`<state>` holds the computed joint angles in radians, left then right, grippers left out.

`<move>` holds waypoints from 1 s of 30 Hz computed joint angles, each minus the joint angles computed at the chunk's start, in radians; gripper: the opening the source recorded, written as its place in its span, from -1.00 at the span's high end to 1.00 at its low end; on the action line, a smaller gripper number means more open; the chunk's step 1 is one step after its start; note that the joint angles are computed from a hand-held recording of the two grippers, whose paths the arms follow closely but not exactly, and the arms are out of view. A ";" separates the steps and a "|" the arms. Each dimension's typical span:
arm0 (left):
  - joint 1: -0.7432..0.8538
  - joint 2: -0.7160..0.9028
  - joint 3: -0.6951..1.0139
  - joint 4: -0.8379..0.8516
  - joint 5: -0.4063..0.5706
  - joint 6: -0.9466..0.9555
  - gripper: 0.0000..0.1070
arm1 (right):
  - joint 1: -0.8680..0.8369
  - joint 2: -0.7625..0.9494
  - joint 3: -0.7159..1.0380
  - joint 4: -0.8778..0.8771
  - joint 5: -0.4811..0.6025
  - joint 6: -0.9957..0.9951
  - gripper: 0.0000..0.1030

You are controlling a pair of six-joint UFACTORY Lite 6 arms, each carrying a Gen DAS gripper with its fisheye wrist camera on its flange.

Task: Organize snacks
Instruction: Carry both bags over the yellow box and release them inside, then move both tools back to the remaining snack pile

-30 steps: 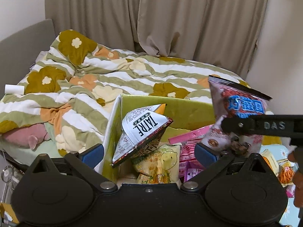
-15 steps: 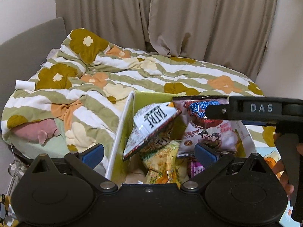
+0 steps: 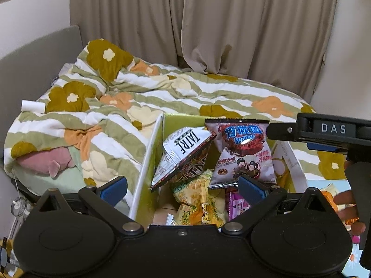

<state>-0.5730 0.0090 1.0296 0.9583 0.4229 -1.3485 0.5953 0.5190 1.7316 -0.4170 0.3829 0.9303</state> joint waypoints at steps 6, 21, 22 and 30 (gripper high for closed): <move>-0.023 -0.074 -0.028 -0.018 0.035 0.030 -0.92 | 0.040 -0.100 -0.087 -0.147 0.021 0.154 -1.00; -0.252 -0.149 -0.038 0.055 0.123 -0.069 -0.92 | 0.197 -0.557 -0.487 -0.465 0.274 0.570 -1.00; -0.279 -0.143 -0.031 0.069 0.138 -0.093 -0.92 | 0.205 -0.612 -0.539 -0.486 0.303 0.598 -1.00; -0.535 0.010 0.104 0.158 0.312 -0.281 -0.92 | 0.141 -1.060 -0.895 -0.373 0.364 0.435 -1.00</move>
<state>-1.1080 0.0188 1.1334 1.1166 0.7349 -1.6292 0.7366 -0.5407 0.8362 -0.7900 0.7469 1.3656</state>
